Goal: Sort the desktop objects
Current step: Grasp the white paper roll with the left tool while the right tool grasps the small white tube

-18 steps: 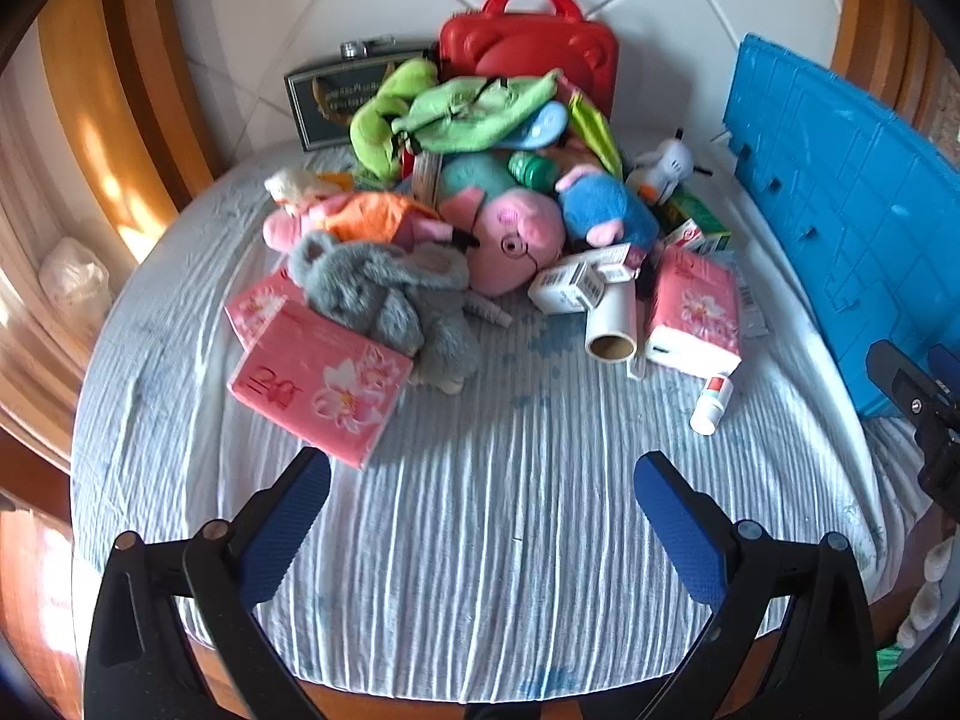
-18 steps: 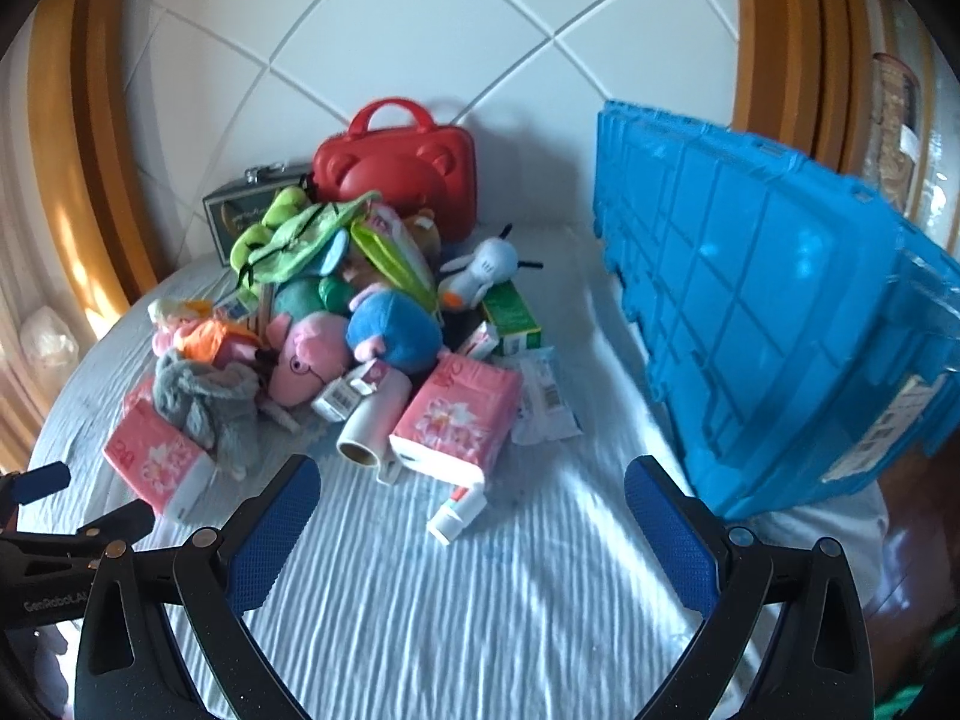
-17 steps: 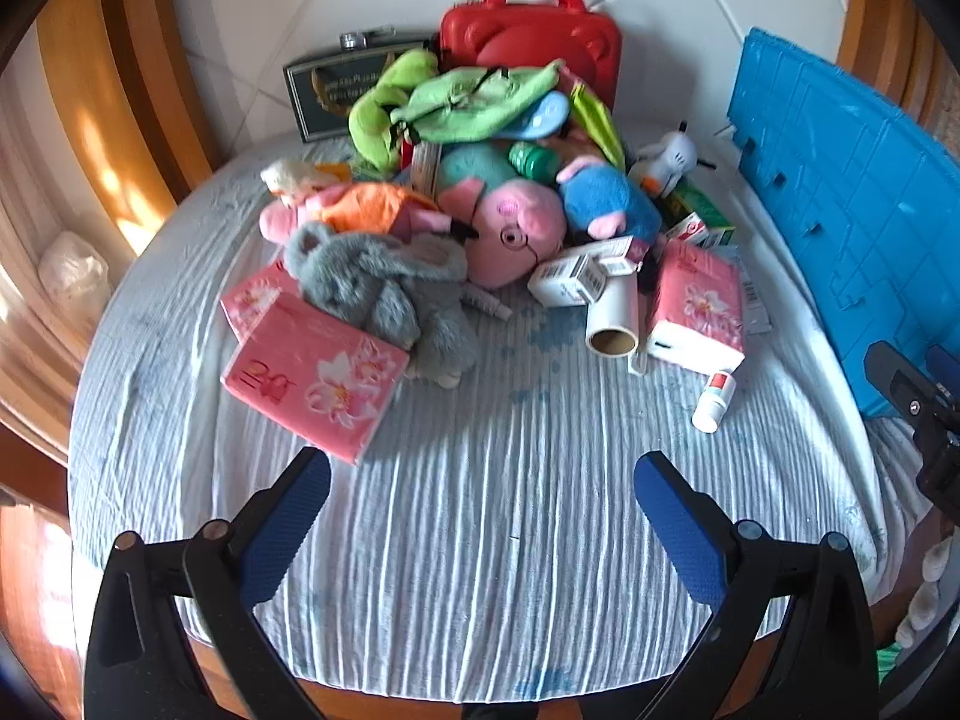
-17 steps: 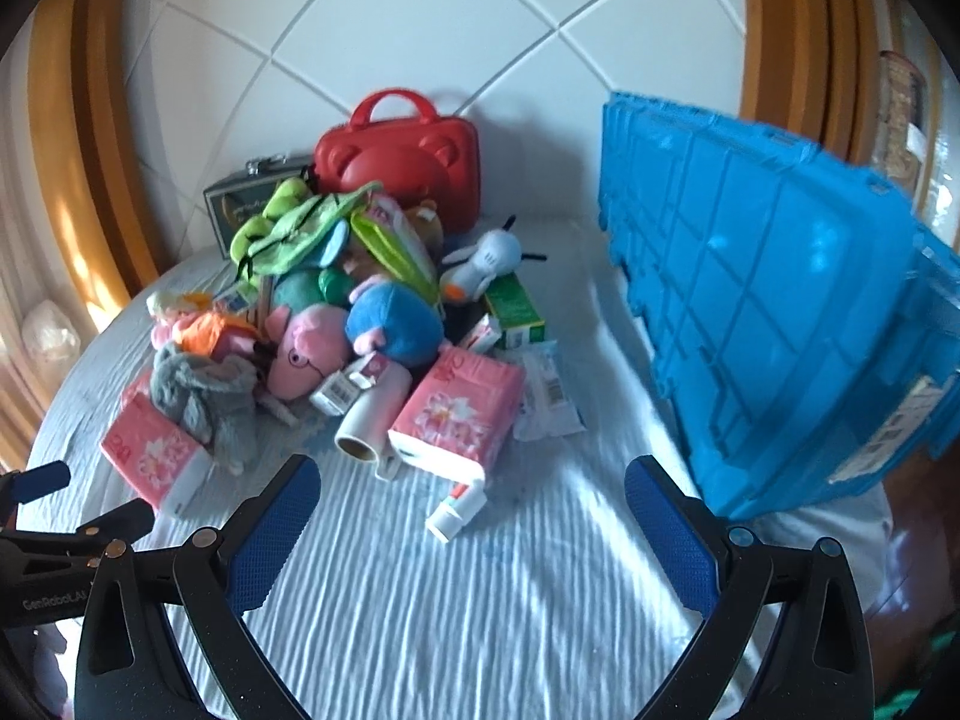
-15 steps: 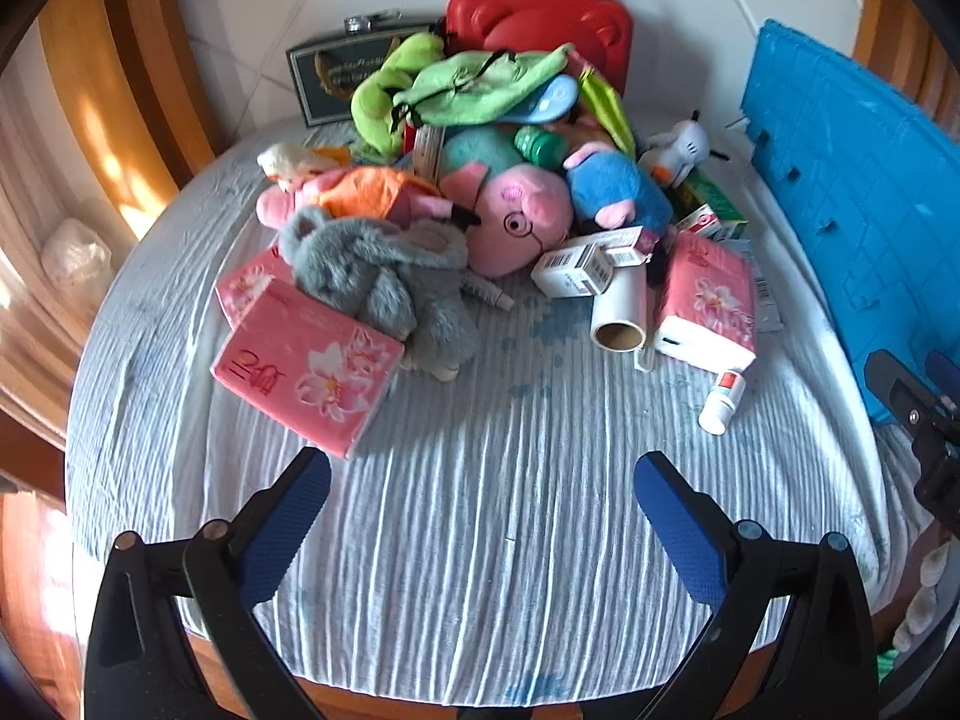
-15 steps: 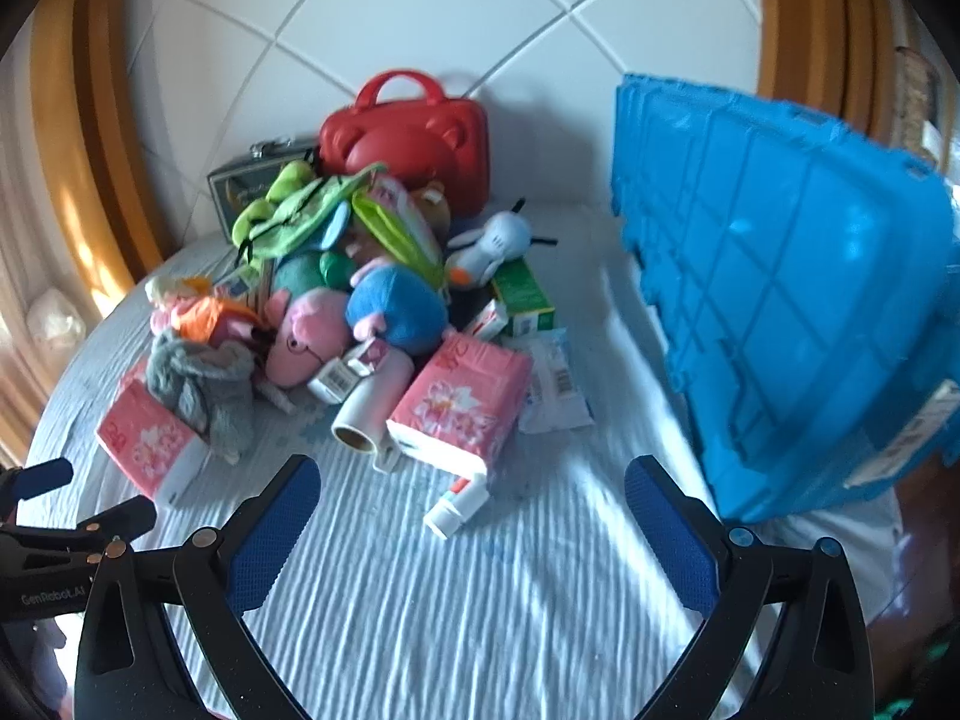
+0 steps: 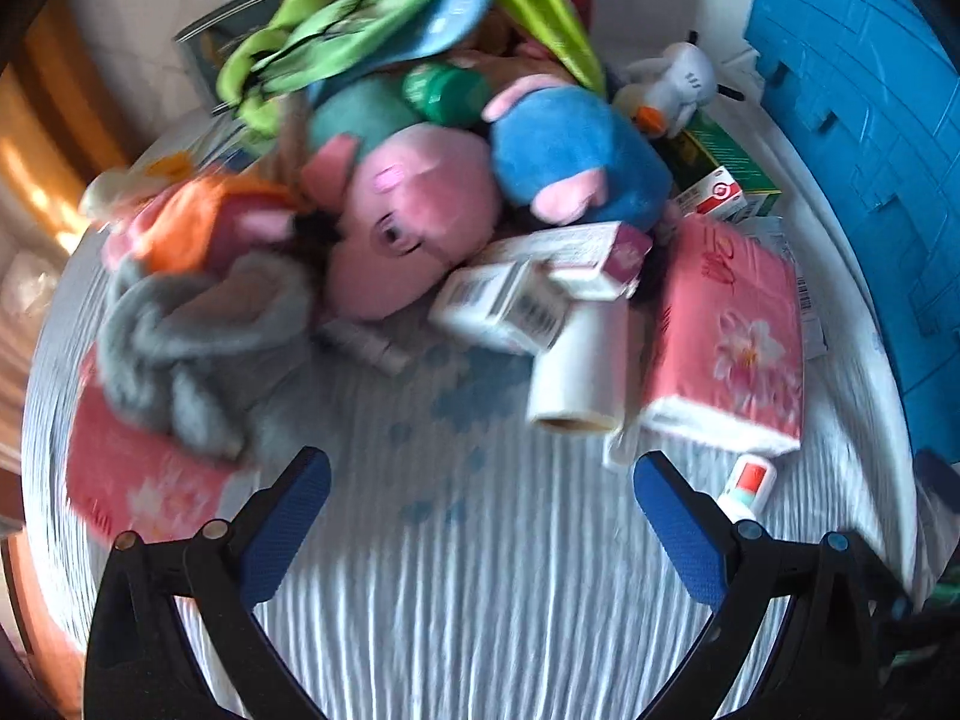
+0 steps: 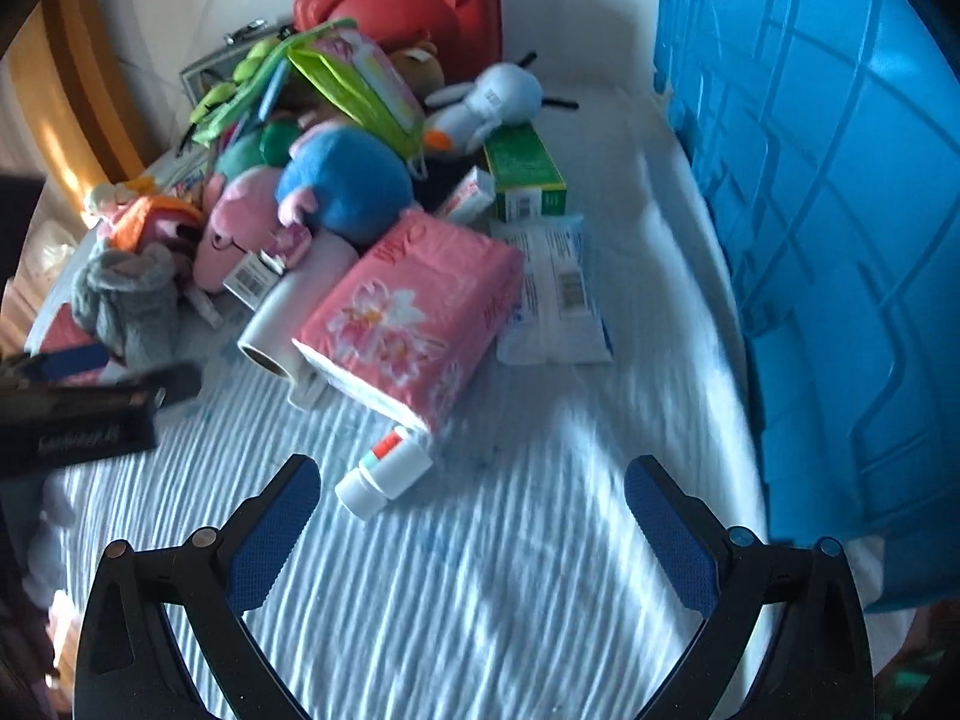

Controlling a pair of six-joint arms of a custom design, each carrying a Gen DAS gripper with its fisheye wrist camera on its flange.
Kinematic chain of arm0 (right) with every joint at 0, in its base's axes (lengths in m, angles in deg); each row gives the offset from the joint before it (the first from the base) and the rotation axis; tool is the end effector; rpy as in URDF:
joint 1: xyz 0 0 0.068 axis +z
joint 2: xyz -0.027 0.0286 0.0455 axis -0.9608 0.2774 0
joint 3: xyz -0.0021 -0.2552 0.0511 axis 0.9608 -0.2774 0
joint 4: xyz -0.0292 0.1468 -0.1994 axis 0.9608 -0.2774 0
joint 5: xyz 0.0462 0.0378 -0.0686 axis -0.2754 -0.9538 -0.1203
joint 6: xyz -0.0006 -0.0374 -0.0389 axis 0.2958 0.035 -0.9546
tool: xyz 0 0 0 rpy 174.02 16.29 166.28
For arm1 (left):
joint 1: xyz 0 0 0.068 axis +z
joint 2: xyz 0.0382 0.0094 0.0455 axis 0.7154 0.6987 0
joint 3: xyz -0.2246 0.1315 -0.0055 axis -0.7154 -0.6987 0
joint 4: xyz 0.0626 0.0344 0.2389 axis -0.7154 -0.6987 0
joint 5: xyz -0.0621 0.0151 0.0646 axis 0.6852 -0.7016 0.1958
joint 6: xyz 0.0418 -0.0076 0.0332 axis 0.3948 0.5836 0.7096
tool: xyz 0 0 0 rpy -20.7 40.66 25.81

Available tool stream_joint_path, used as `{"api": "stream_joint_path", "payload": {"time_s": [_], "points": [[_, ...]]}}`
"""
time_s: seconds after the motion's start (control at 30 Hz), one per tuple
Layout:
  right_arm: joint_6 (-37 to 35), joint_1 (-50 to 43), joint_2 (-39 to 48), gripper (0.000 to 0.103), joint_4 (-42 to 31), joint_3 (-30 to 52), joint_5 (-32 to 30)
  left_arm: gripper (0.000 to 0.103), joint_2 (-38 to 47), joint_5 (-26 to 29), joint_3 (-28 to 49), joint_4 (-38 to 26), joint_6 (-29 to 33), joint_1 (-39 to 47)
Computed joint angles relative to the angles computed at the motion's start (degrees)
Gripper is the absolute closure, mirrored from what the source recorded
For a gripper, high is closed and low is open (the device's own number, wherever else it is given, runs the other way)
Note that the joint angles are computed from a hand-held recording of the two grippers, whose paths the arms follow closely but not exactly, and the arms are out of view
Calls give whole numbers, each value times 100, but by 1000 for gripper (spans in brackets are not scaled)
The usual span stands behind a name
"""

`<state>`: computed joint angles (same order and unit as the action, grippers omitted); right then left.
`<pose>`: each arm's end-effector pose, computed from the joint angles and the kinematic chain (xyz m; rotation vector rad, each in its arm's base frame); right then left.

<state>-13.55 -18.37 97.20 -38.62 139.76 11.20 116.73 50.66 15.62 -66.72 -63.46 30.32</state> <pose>0.2139 0.2828 0.1901 0.4427 2.5980 -0.0552 0.3867 -0.1107 0.1751 0.8671 2.5826 -0.1424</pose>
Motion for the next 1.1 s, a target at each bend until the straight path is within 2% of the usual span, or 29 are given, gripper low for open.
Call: {"api": "stream_joint_path", "payload": {"time_s": [0.13,0.27,0.37,0.4,0.47,0.7,0.77,0.87,0.93,0.97,1.0,1.03,1.07,1.1], "points": [[448,-16,215,0,-140,78,-142,0,712,-214,602,141,230,-334],[698,-84,416,12,-86,192,-322,0,1282,-133,1126,-9,299,-352],[731,-74,574,13,-7,339,-396,0,1633,-225,1426,-236,381,-392],[738,-64,649,13,-21,417,-409,0,1629,131,1357,-139,358,-296],[743,-60,759,13,-13,523,-465,0,1866,580,1677,-513,287,-136],[714,-113,991,23,169,722,-681,0,1282,843,767,15,774,-8],[713,-138,1039,23,246,733,-744,0,1315,767,953,-239,708,-36],[685,-200,1124,26,347,770,-811,14,1340,768,1210,-416,522,-85],[647,-280,1194,38,480,768,-884,22,1343,789,1321,-536,485,-107],[629,-312,1219,48,556,747,-934,23,1321,825,1332,-592,469,-88],[596,-339,1226,52,675,692,-981,31,1245,878,1262,-593,472,-46],[550,-361,1250,53,744,667,-1040,45,1166,1019,1206,-667,527,30],[525,-356,1270,63,743,666,-1074,54,1128,1199,1203,-804,627,105],[522,-340,1264,71,733,654,-1071,57,1067,1296,1169,-932,722,175]]}}
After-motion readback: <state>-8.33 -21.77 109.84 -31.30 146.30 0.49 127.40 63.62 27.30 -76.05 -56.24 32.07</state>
